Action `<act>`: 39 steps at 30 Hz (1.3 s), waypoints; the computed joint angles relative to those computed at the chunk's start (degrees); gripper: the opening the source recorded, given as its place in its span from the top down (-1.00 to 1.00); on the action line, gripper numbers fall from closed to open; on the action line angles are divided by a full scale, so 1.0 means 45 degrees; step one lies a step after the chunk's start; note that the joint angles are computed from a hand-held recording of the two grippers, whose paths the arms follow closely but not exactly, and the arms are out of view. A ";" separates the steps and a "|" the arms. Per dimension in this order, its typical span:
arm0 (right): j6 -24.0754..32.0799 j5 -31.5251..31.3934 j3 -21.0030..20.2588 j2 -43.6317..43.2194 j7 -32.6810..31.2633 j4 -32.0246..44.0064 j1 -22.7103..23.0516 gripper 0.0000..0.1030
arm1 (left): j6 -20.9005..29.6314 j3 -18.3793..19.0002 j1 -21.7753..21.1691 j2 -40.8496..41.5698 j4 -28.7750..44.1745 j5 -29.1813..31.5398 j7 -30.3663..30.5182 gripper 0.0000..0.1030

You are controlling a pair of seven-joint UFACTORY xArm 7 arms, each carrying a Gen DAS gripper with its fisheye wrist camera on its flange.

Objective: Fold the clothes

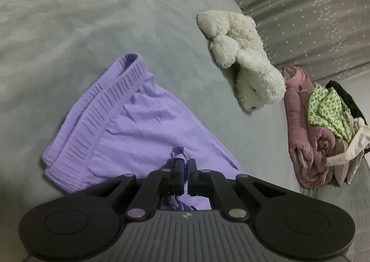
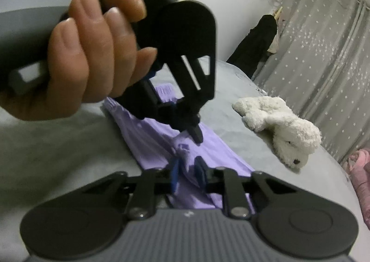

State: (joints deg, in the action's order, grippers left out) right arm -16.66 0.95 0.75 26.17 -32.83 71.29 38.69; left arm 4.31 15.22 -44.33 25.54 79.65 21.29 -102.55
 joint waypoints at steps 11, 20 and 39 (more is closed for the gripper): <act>-0.0745 0.0640 0.0580 -0.0184 0.0704 -0.0196 -0.0431 0.87 | -0.0632 0.0043 0.0011 0.0308 0.0061 -0.1085 0.1255 1.00; -0.0822 0.1412 0.0445 -0.0223 0.1472 0.0297 0.0020 0.87 | -0.0912 0.4630 -0.3550 -0.0047 -0.0506 0.1220 -0.0078 1.00; 0.1537 0.1285 -0.1660 0.1232 0.3425 0.2833 0.2403 0.87 | 0.0032 0.4511 -0.2964 -0.0925 -0.1386 0.3653 0.0662 1.00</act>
